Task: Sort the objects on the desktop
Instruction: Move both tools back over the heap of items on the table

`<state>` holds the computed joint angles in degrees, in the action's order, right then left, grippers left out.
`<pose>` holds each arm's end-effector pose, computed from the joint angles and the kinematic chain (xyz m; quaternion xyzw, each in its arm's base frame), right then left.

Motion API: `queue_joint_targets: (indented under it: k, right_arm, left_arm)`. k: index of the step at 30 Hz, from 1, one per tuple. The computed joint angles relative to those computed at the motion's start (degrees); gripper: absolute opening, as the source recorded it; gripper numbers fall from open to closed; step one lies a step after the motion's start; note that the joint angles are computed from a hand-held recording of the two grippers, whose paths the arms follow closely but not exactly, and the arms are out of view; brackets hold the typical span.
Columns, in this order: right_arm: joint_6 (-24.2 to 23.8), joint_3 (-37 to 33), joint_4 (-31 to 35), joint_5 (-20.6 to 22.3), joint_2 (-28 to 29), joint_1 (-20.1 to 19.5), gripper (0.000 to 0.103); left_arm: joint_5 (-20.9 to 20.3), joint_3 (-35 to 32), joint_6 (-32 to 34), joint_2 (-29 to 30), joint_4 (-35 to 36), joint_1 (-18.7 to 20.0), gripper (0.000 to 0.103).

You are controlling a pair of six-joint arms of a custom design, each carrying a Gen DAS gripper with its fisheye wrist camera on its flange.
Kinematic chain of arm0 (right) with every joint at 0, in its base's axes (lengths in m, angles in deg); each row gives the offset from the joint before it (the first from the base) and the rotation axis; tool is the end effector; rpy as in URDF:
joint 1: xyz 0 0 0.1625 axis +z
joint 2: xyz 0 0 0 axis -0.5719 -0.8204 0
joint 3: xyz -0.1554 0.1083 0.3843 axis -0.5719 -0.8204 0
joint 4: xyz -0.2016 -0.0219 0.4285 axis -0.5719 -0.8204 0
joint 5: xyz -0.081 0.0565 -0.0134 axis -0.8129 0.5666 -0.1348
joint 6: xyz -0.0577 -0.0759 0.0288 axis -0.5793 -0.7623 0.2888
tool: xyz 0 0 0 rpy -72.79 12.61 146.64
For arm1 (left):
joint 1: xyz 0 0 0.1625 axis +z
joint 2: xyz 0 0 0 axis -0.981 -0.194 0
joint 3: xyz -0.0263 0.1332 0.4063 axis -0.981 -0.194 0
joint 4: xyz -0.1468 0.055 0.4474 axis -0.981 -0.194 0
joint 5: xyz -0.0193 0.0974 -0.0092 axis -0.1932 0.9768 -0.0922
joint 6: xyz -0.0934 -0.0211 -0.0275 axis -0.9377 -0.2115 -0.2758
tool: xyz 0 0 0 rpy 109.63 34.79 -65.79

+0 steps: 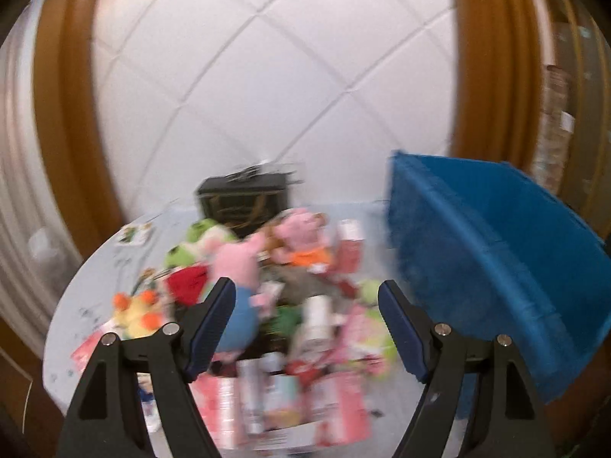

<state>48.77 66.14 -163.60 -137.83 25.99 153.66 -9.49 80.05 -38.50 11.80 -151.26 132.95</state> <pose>0.4966 -0.7335 0.3078 0.3208 -0.7662 0.4932 0.2584 -0.2607 -0.7416 0.4912 0.0674 0.7886 -0.4828 0.3748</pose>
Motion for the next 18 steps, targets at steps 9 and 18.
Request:
queue_joint_targets:
  k: [9, 18]
  right_arm:
    - [3.6, -11.1, 9.6, 0.1, 10.6, 2.3, 0.103]
    - [12.9, -25.0, 25.2, -7.0, 21.8, 1.7, 0.103]
  left_arm:
    - [1.2, 7.9, -1.0, -10.3, 4.6, 8.8, 0.077]
    - [-6.3, 9.9, -12.1, -15.1, 25.4, 20.1, 0.077]
